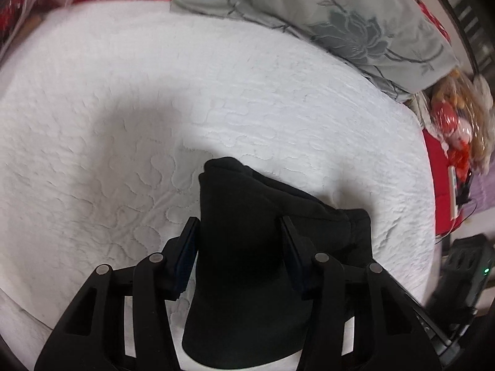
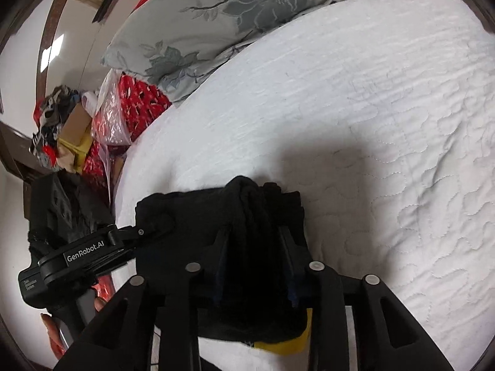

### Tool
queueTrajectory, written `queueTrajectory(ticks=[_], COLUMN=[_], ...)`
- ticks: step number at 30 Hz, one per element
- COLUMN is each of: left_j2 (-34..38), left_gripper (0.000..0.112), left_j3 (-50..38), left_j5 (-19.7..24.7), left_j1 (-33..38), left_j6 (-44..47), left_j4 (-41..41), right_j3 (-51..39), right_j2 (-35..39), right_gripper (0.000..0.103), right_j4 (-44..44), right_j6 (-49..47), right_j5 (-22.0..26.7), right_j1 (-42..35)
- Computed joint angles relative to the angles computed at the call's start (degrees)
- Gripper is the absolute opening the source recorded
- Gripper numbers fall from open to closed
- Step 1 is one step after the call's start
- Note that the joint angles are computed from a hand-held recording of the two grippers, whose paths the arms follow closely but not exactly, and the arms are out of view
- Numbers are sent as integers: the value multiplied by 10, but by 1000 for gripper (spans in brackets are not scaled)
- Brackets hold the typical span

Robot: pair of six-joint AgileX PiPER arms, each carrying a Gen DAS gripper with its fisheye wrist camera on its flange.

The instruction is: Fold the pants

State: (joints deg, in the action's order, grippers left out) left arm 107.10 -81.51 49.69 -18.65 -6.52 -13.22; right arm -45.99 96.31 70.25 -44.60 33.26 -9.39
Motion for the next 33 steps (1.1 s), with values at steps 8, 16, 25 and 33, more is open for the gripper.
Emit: queueTrajectory(ticks=[8, 16, 25, 33], left_j2=[-54, -104, -131, -70], left_gripper=[50, 50, 58, 53], left_j3=[54, 98, 184, 177], left_j5=[-20, -21, -24, 11], left_j1=[-12, 3, 112, 110], left_j6=[-8, 14, 153, 175], left_j4=[22, 8, -162, -239], right_j3=[51, 86, 99, 85], right_j2=[-82, -116, -105, -80], right_gripper=[53, 61, 68, 39], right_j4=[-59, -56, -26, -38], right_j6=[43, 44, 30, 54], right_j5=[-6, 4, 8, -39], right_j1=[-5, -31, -28, 27])
